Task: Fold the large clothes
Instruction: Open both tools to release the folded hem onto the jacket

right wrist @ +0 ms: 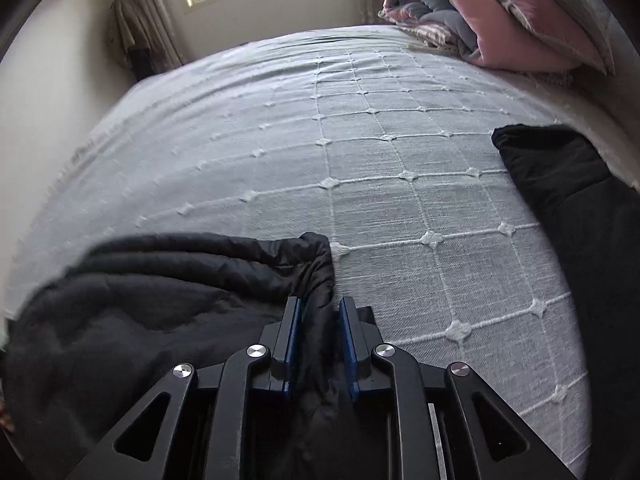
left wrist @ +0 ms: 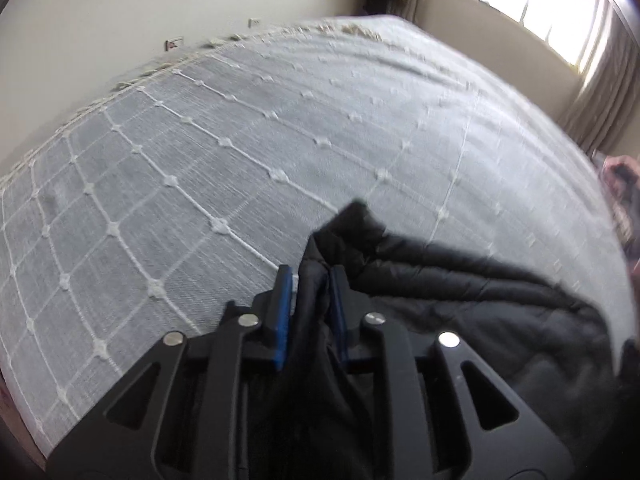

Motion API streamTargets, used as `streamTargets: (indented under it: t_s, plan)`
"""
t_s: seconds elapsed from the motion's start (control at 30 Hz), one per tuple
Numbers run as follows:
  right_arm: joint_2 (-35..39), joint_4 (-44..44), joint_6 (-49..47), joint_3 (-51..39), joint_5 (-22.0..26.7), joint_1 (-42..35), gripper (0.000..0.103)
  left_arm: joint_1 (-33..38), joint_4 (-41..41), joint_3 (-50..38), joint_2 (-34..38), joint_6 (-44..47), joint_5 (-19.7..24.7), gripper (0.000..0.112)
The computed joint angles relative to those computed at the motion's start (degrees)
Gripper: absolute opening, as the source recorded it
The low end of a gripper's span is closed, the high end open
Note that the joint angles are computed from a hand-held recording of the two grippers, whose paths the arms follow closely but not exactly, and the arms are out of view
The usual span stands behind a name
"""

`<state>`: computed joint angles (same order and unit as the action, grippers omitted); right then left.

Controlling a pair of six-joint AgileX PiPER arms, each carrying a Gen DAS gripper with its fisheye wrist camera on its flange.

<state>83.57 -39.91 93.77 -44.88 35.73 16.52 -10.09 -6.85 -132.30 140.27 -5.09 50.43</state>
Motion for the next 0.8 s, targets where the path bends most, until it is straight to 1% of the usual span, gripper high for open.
streamTargets:
  t_s: [0.03, 0.07, 0.1, 0.13, 0.17, 0.2, 0.23, 0.27, 0.3, 0.33, 0.37, 0.4, 0.47, 0.5, 0.6, 0.63, 0.7, 0.77, 0.8]
  plan:
    - [-3.1, 0.2, 1.5, 1.1, -1.0, 0.0, 0.022, 0.9, -1.6, 3.1, -2.6, 0.3, -1.5, 0.041]
    - [-5.9, -0.4, 3.7, 1.7, -0.8, 0.8, 0.027, 1.9, -4.1, 8.0, -6.7, 1.1, -4.0, 0.049]
    - [-7.8, -1.4, 6.1, 1.7, 0.5, 2.2, 0.033, 2.5, -5.8, 11.2, -9.3, 1.8, -5.6, 0.051]
    - [-9.8, -3.8, 10.0, 1.2, 3.0, 4.9, 0.04, 3.3, -8.4, 14.8, -12.5, 3.3, -6.5, 0.051]
    - [-11.1, -6.8, 14.5, 0.4, 6.3, 8.7, 0.062, 3.8, -10.9, 16.8, -14.8, 5.0, -6.1, 0.052]
    - [-11.6, -10.1, 19.0, -0.5, 9.5, 12.6, 0.079, 4.0, -13.9, 19.0, -17.4, 7.5, -4.4, 0.052]
    - [-11.4, -13.4, 23.3, -1.8, 13.4, 17.6, 0.082, 3.7, -15.6, 20.7, -19.3, 9.6, -3.0, 0.053]
    - [-10.3, -15.2, 25.4, -3.7, 16.1, 22.1, 0.082, 3.1, -16.8, 22.4, -21.1, 12.1, -1.8, 0.056]
    - [-8.5, -15.5, 25.2, -6.0, 16.5, 24.4, 0.082, 1.8, -17.7, 25.8, -24.0, 15.4, -1.4, 0.058]
    - [-6.0, -14.3, 22.7, -8.7, 15.0, 26.3, 0.082, 0.5, -18.1, 29.2, -26.4, 17.7, -2.2, 0.062]
    - [-2.3, -11.9, 17.9, -12.7, 13.7, 28.4, 0.082, -0.8, -18.8, 32.9, -28.7, 20.0, -3.7, 0.066]
    - [1.1, -9.7, 13.7, -16.8, 14.7, 29.9, 0.082, -2.3, -20.7, 37.7, -31.1, 23.5, -6.2, 0.068]
    - [9.6, -9.2, 9.9, -25.6, 18.9, 34.7, 0.081, -4.4, -23.1, 44.6, -33.1, 27.7, -11.2, 0.069]
    - [12.4, -8.6, 8.3, -28.2, 19.1, 35.7, 0.081, -5.5, -23.3, 47.4, -32.7, 29.4, -13.7, 0.069]
    - [20.8, -4.8, 1.2, -36.2, 18.1, 36.6, 0.075, -6.2, -20.2, 49.0, -28.8, 28.2, -14.7, 0.069]
    - [23.0, -4.0, -0.8, -38.3, 18.1, 36.5, 0.075, -5.8, -20.4, 49.1, -28.1, 28.4, -15.1, 0.069]
    - [27.5, -3.9, -4.3, -42.6, 20.8, 36.7, 0.075, -5.2, -24.2, 52.9, -29.2, 33.3, -19.8, 0.069]
    - [29.8, -4.5, -6.5, -44.8, 23.4, 36.5, 0.075, -5.5, -23.9, 54.3, -29.6, 35.7, -21.8, 0.069]
    - [29.8, -4.8, -6.7, -44.4, 23.5, 36.0, 0.075, -5.7, -23.2, 54.5, -29.5, 36.5, -22.3, 0.069]
